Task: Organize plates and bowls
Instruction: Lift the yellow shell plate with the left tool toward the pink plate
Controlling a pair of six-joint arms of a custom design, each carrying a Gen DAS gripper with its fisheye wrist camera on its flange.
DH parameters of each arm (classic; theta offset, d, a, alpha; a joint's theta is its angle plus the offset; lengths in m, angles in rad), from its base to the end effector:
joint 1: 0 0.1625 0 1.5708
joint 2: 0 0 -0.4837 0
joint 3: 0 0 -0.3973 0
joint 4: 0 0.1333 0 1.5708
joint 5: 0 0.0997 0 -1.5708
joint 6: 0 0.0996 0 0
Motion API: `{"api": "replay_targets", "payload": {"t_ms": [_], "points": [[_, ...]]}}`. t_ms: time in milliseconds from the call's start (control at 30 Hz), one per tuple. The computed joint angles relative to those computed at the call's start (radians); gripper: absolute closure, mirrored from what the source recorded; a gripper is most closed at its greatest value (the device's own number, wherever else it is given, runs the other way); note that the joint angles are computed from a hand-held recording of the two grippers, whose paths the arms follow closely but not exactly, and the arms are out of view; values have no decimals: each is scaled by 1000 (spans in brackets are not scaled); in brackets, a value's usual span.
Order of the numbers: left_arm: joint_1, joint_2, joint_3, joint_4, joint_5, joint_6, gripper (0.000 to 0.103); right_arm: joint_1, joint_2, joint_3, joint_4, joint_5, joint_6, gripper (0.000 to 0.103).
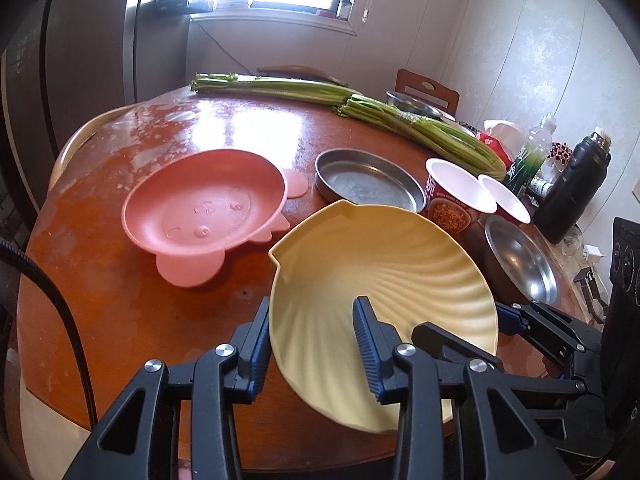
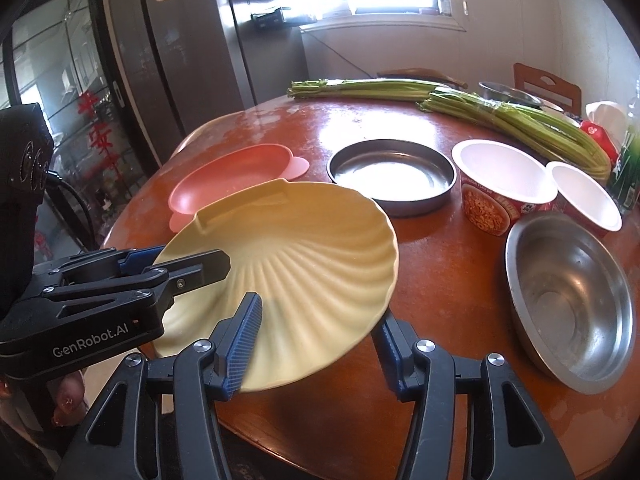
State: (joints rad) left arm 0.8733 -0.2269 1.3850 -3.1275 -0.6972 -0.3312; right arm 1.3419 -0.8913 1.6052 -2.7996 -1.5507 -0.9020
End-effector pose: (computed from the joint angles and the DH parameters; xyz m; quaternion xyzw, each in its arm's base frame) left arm -0.3193 -0.7075 -0.1129 0.0794 0.8886 -0.3602 0.2728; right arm -0.0361 -0.7515 0.2410 0.3217 -0.9119 0.2202 0.1282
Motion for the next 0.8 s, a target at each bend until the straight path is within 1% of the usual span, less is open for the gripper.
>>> {"api": "replay_targets", "payload": {"t_ms": [100, 267, 433, 567, 800], "points": [[1, -10, 8, -23, 6, 6, 64, 11, 2, -5, 1, 10, -4, 46], [1, -31, 22, -55, 44, 26, 64, 40, 15, -22, -10, 19, -5, 46], [0, -54, 33, -68, 78, 35, 64, 62, 25, -42, -8, 58, -5, 46], [-6, -68, 39, -90, 113, 69, 64, 83, 39, -59, -17, 75, -5, 46], [4, -90, 25, -103, 169, 100, 64, 118, 71, -109, 8, 102, -23, 46]]}}
